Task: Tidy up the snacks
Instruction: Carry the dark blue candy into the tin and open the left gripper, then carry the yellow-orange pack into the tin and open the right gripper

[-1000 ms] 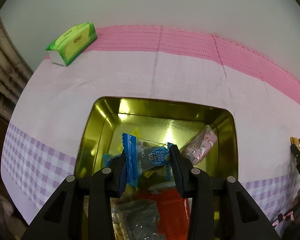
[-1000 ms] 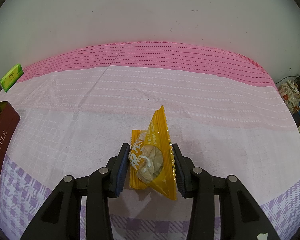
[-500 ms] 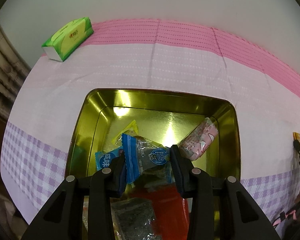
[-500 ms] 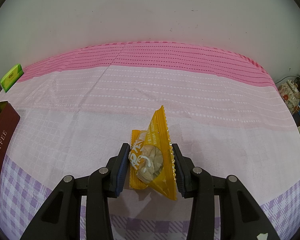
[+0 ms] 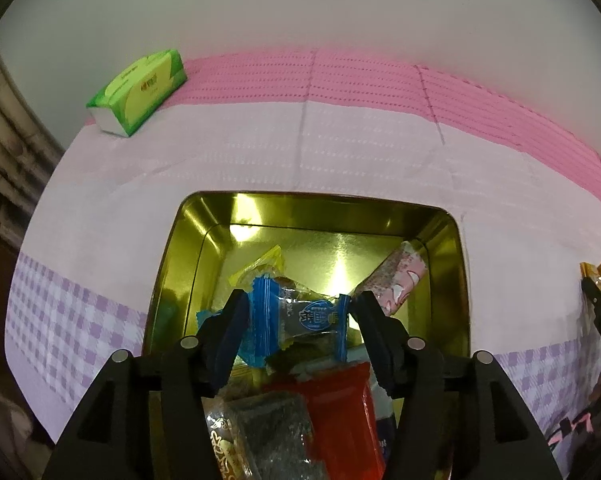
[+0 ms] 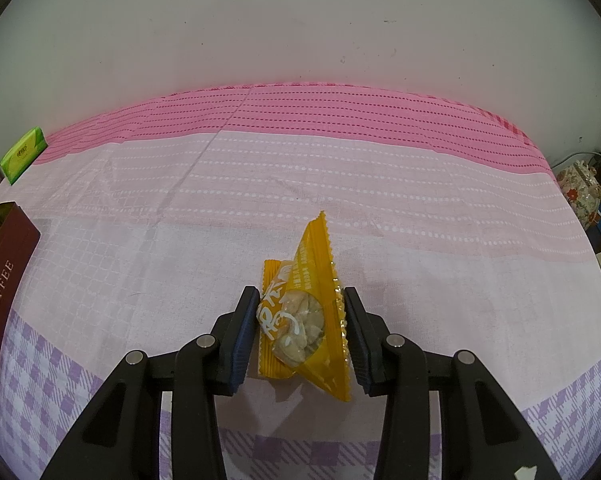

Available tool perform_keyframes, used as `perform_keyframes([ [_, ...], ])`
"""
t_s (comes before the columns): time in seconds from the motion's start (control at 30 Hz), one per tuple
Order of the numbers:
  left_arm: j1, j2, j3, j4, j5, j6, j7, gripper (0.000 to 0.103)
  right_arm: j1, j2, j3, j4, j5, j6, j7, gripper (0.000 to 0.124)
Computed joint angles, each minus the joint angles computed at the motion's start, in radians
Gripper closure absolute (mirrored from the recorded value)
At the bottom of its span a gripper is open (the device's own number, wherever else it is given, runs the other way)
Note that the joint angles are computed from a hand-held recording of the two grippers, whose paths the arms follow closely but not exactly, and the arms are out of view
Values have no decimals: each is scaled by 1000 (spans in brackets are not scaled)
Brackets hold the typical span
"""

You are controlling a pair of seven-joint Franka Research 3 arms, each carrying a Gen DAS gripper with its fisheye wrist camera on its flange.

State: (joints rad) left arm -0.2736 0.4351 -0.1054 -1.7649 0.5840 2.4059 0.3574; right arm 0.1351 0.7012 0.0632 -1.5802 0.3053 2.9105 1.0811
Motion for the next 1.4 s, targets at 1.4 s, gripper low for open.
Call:
perform_keyframes([
  [1.4,53,-409,-89,-464,336,-96,-441,35,69,9,-89,73,-104,-149,142,87],
])
